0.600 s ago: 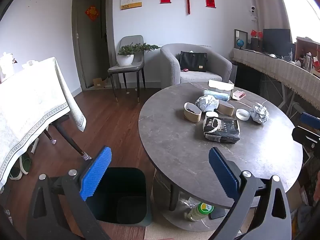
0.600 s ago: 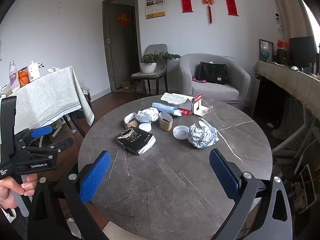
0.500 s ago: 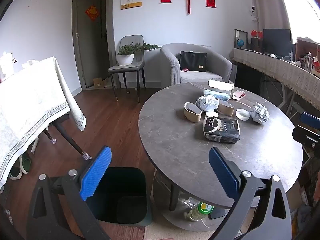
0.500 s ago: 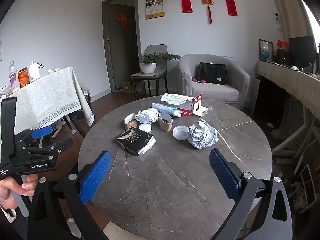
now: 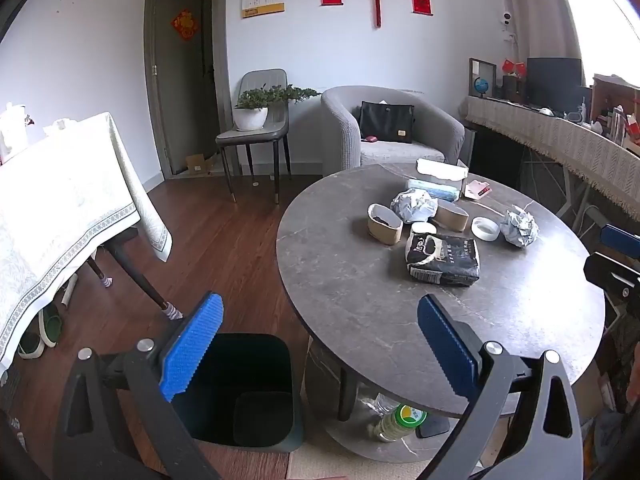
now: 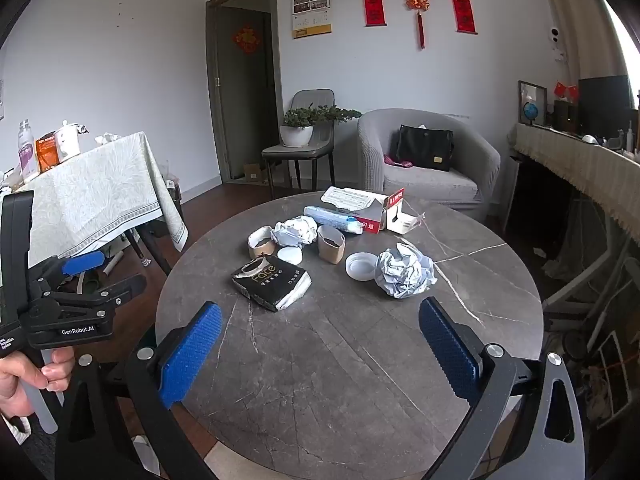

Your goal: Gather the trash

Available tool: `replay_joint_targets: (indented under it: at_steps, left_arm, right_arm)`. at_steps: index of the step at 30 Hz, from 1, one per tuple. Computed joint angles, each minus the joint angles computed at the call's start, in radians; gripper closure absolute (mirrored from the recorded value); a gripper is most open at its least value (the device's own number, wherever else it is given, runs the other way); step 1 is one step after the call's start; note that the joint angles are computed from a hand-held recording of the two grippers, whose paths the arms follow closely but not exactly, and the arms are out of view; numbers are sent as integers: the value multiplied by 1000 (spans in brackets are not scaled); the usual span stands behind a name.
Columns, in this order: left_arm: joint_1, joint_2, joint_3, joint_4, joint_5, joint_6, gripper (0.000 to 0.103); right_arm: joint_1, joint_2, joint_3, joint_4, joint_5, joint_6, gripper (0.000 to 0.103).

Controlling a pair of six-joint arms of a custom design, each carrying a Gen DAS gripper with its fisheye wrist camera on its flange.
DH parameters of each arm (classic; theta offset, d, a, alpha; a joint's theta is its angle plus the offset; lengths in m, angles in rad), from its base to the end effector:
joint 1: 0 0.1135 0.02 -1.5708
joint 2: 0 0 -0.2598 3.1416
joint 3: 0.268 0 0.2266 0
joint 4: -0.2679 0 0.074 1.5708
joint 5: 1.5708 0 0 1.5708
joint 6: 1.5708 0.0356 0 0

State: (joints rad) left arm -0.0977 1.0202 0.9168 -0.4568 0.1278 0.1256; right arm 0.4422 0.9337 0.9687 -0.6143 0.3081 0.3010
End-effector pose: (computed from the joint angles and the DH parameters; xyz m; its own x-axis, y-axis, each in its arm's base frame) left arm 0.1988 -0.0240 0.3140 -0.4990 0.1738 -0.8490 0.2689 0.9624 0.0390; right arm 0.1601 0.0639 0.3309 -0.5254 0.0639 -0.8485 -0.0237 0.9957 0.0896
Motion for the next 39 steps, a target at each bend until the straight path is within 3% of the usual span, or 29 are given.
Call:
replay_joint_targets:
  at_steps: [39]
  left_arm:
    - [1,4,3,-3,1,2,3]
  right_arm:
    - [-6,0,1,5,-8,-1,3]
